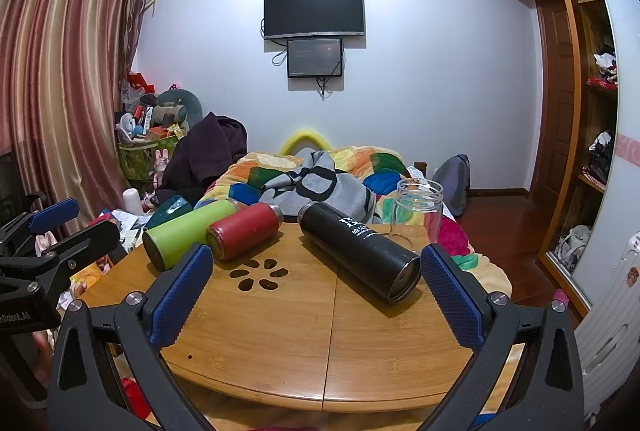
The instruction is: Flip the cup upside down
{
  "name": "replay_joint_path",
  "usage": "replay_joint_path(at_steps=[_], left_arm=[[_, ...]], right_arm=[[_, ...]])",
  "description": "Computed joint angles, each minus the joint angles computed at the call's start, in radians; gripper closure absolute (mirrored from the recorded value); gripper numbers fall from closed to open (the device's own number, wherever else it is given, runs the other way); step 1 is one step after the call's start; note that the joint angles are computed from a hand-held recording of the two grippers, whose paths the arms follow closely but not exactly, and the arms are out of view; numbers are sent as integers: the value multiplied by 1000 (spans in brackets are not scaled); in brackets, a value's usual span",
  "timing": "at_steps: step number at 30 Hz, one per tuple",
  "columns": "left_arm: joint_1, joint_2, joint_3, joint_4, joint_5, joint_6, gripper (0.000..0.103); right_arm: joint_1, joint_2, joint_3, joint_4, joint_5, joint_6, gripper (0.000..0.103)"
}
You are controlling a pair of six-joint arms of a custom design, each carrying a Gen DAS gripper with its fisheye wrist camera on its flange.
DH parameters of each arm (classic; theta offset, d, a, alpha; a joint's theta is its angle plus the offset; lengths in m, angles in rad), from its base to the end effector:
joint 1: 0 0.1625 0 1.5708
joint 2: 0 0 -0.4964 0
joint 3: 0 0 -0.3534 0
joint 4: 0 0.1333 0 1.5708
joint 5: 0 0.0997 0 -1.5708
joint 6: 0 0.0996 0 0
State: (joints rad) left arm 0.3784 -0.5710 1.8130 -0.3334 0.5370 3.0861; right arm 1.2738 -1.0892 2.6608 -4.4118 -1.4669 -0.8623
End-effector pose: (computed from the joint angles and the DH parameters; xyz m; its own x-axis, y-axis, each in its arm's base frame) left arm -0.3693 -0.3824 -0.0052 -0.7195 0.2636 -0.6425 0.6940 0.3064 -0.6515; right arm 0.0338 -0.3804 0.3148 -0.7037 -0.0878 0.7051 -0.6877 0.3338 -0.6447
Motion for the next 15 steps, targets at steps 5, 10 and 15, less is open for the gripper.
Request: replay_joint_path(at_steps=[5, 10, 15], left_arm=[[-1, -1, 3, -5, -2, 1, 0], [0, -2, 2, -2, 0, 1, 0], [-1, -1, 2, -1, -1, -1, 0]], right_arm=[[0, 1, 2, -4, 1, 0, 0], [1, -2, 2, -2, 1, -1, 0], [1, -2, 2, -1, 1, 0, 0]])
